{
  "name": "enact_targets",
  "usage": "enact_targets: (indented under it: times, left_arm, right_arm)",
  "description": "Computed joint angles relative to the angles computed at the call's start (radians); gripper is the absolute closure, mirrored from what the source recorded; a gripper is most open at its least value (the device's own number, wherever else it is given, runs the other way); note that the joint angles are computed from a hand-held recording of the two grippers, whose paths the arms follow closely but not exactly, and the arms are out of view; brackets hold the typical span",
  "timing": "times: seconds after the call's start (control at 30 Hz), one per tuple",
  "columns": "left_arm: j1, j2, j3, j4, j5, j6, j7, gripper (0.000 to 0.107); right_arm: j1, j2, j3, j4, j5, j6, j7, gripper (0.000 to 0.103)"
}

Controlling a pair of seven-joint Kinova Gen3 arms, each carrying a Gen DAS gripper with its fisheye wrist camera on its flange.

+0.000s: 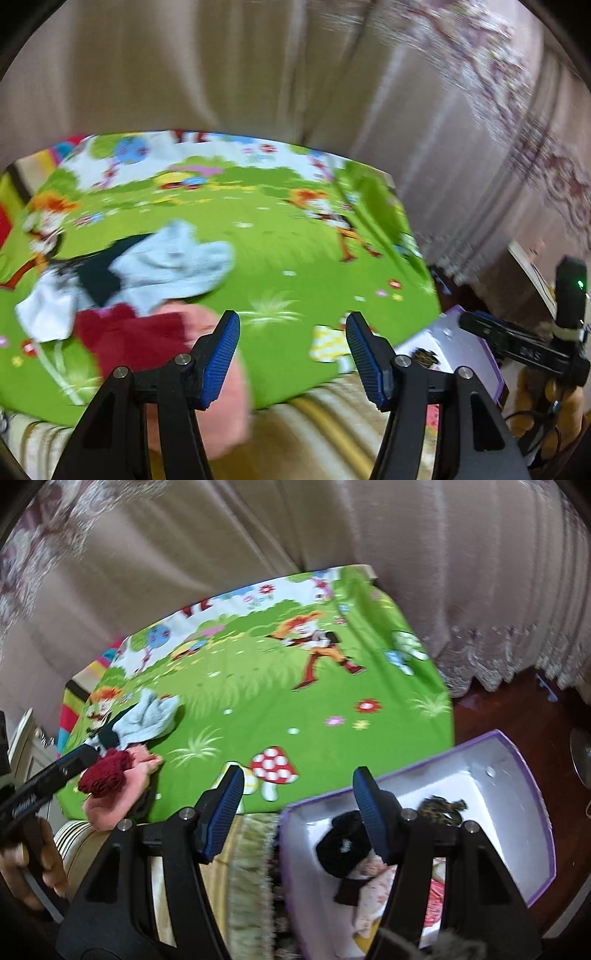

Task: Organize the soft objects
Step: 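Move both tools back over the pile of soft items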

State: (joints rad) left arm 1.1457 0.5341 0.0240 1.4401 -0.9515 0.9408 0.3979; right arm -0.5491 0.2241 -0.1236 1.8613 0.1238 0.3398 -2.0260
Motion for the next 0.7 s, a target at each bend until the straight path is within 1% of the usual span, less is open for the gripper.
enact_targets:
  times: [0.1,0.27,0.33,0.47,0.53,0.63,0.7]
  left_arm:
    - [0.008,-0.060,-0.010,0.103,-0.004,0.020,0.092,0.047]
    - [-0.009,-0.144,0.024,0.251,-0.016,0.066,0.236,0.047]
    - [-0.019,-0.166,0.041,0.291,-0.020,0.084,0.280,0.047]
    - [-0.039,-0.204,0.082,0.359,-0.023,0.118,0.356,0.047]
    - [-0.048,-0.221,0.104,0.390,-0.027,0.133,0.392,0.047]
    - [-0.068,-0.238,0.138,0.423,-0.027,0.152,0.437,0.047]
    - [-0.084,-0.248,0.160,0.442,-0.027,0.161,0.464,0.047]
  right_arm:
    - [-0.037,0.022,-0.011,-0.042,0.017,0.022,-0.001,0.038]
    - [-0.084,0.070,-0.046,-0.131,0.015,0.062,0.042,0.038]
    - [-0.093,0.092,-0.069,-0.171,-0.001,0.079,0.077,0.038]
    - [-0.097,0.151,-0.130,-0.274,-0.068,0.126,0.191,0.036]
    - [-0.119,0.180,-0.133,-0.324,-0.083,0.155,0.232,0.034]
    - [-0.178,0.232,-0.122,-0.417,-0.077,0.212,0.275,0.033]
    - [-0.205,0.272,-0.132,-0.483,-0.081,0.249,0.321,0.030]
